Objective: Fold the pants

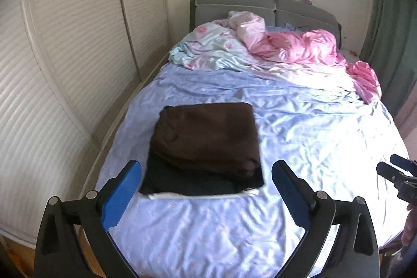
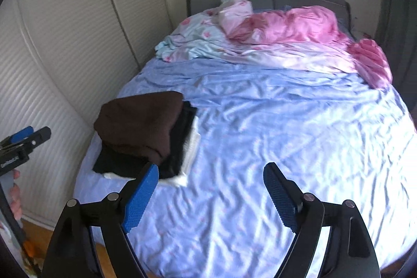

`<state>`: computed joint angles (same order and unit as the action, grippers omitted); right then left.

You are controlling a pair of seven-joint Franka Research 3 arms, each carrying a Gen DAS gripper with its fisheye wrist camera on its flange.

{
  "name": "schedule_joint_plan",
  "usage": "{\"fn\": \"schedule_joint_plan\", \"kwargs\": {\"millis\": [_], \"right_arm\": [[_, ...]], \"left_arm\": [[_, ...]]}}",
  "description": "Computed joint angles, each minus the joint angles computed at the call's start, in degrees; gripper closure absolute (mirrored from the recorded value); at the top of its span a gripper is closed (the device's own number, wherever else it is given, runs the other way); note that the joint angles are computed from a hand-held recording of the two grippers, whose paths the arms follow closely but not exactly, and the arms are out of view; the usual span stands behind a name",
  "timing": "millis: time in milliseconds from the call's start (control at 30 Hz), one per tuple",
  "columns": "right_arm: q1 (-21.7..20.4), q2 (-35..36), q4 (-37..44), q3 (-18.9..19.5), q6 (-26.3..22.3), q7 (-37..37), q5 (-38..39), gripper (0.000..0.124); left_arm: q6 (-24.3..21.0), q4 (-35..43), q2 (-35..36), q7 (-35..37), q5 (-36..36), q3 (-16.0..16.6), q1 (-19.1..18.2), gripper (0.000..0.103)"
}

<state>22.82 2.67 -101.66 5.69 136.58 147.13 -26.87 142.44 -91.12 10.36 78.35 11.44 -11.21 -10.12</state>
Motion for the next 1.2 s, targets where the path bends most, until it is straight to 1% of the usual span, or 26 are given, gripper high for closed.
{"fn": "schedule_joint_plan", "kwargs": {"millis": [100, 200, 333, 533, 700, 833, 933, 1200], "right_arm": [[-0.7, -7.8, -7.8, 0.7, -0.1, 2.1, -0.8, 0.041], [-2.8, -14.4, -13.7, 2.6, -0.7, 3.7, -0.8, 0.041], [-5.6, -21.6, -19.1, 4.9, -2.9, 4.1, 0.3, 0.041], [-8.7, -31.7, -26.1, 7.7, -5.7, 1.7, 3.4, 0.04], [-10.8, -38.7, -30.6, 9.9, -7.4, -1.4, 6.1, 0.04], [-11.8, -43.6, -33.8, 10.6, -8.1, -3.9, 9.4, 0.04], [-12.6, -46.8, -35.8, 10.9, -8.6, -5.5, 11.5, 0.04], [-15.0, -51.7, -38.7, 11.8, -8.6, -8.3, 15.1, 0.04]], "left_arm": [[0.1, -4.3, -4.0, -1.5, -1.7, -1.1, -1.0, 0.001], [-0.4, -7.8, -7.6, -5.1, -0.4, -2.0, -2.8, 0.001], [-0.1, -11.6, -11.5, -6.3, -1.5, -3.0, -4.6, 0.001], [0.7, -16.3, -16.1, -11.3, 1.6, -5.0, -7.6, 0.0], [1.1, -18.1, -17.7, -13.3, 2.0, -6.2, -10.0, 0.0], [1.2, -18.9, -18.4, -13.9, 1.8, -6.8, -11.6, 0.0], [0.3, -18.5, -18.5, -16.1, 3.8, -7.6, -12.1, 0.0], [-1.2, -18.3, -18.9, -18.7, 5.8, -8.3, -13.5, 0.0]]}}
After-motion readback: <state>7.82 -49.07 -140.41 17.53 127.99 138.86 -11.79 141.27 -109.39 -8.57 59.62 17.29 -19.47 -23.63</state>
